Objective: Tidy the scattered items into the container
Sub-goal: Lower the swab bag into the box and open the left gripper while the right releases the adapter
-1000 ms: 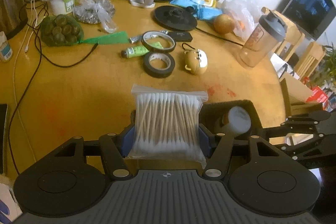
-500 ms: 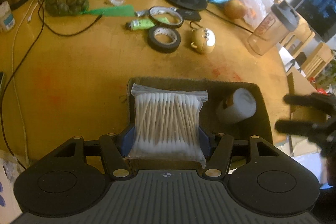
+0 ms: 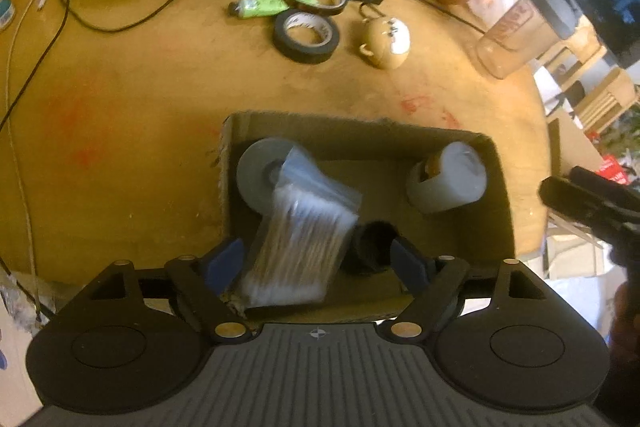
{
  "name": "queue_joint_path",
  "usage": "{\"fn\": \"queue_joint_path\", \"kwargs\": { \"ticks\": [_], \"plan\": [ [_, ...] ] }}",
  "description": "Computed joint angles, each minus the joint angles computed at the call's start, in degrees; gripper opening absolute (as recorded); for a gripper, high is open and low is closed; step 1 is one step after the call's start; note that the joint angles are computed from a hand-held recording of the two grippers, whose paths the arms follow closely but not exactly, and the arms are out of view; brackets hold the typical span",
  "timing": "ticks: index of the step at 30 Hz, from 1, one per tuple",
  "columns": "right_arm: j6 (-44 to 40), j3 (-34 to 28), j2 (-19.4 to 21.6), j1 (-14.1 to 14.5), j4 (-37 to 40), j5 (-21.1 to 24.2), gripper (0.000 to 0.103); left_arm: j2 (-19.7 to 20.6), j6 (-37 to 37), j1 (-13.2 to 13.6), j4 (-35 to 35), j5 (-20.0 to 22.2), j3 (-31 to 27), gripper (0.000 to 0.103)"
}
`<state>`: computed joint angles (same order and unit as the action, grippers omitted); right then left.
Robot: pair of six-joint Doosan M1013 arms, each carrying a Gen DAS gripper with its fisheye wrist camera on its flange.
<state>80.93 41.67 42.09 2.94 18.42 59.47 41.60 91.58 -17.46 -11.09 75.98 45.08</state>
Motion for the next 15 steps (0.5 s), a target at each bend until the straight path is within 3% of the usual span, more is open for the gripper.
{"fn": "queue_joint_path", "kwargs": {
  "ticks": [10,15],
  "plan": [
    [-3.13,-2.59,1.34,0.13,1.97,5.43,0.103,0.44,2.74,-0.73,0.68,-2.22,-2.4,0.081],
    [-3.83,-2.88,1.55,0.05,2.77,5.37,0.103,0.54,3.24,-0.71,0.73,-4.19,-2.9,0.081]
  ]
}}
